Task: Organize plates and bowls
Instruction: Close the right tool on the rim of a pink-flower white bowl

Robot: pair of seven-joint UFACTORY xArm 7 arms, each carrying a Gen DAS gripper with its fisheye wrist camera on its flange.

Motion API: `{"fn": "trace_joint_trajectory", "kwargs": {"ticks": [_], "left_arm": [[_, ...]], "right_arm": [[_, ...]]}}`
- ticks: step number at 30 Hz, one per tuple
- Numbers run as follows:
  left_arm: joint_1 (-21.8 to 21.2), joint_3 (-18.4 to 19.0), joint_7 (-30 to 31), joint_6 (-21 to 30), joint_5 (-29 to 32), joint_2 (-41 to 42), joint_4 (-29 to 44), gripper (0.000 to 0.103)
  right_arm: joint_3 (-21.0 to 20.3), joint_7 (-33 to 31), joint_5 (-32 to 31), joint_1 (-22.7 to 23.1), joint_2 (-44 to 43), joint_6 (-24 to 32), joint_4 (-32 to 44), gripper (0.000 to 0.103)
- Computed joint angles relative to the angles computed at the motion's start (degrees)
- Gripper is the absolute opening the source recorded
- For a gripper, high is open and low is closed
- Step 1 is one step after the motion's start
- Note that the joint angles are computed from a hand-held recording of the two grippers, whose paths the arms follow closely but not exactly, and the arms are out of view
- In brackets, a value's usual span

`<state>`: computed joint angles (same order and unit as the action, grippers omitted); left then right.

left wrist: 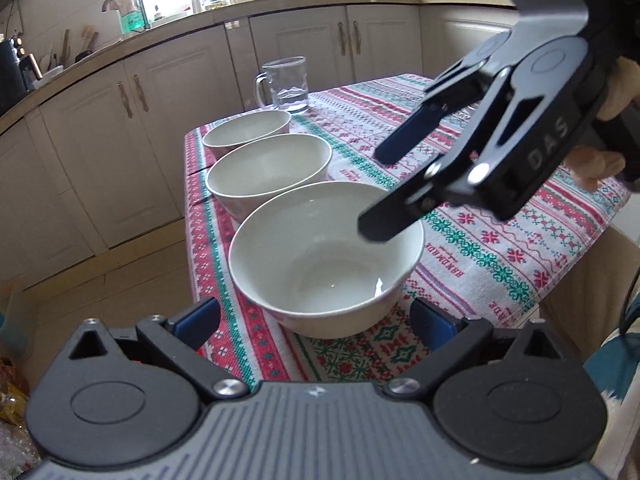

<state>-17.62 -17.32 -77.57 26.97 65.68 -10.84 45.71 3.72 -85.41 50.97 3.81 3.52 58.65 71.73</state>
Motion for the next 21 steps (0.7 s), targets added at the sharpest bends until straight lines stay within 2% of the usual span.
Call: {"fn": "trace_joint_trajectory", "kwargs": {"ticks": [3,7,11,18,21], "left_arm": [[0.38,0.76,0.89,-2.62,0.11,0.01,-0.31,0.089],[1.08,1.07,1.25,-4.52,0.12,0.73,-0.08,0.085],[1.53,1.14,0.90,-5.42,0.83,1.00,0.09,0.085],[2.08,1.64,1.30,-7.15,0.82,0.90,-0.13,0.085],[1.94,1.23,2.48,-6.18,-0.06,0.94,0.12,0.084]], "right_arm": [[0.32,1.00,-0.77,0.28,0.63,0.45,0.32,0.082],[0.70,2.13,-1.92,0.55,1.14,0.82,0.62,0.074],[0.84,2.55,-2.35,0.43,1.73,2.36,1.16,0.069],[1.04,3.44,-2.42,0.31,2.26,2.88,1.59,0.069],[1.05,3.82,-2.28,0.18,2.11,3.09,1.46,0.069]]}}
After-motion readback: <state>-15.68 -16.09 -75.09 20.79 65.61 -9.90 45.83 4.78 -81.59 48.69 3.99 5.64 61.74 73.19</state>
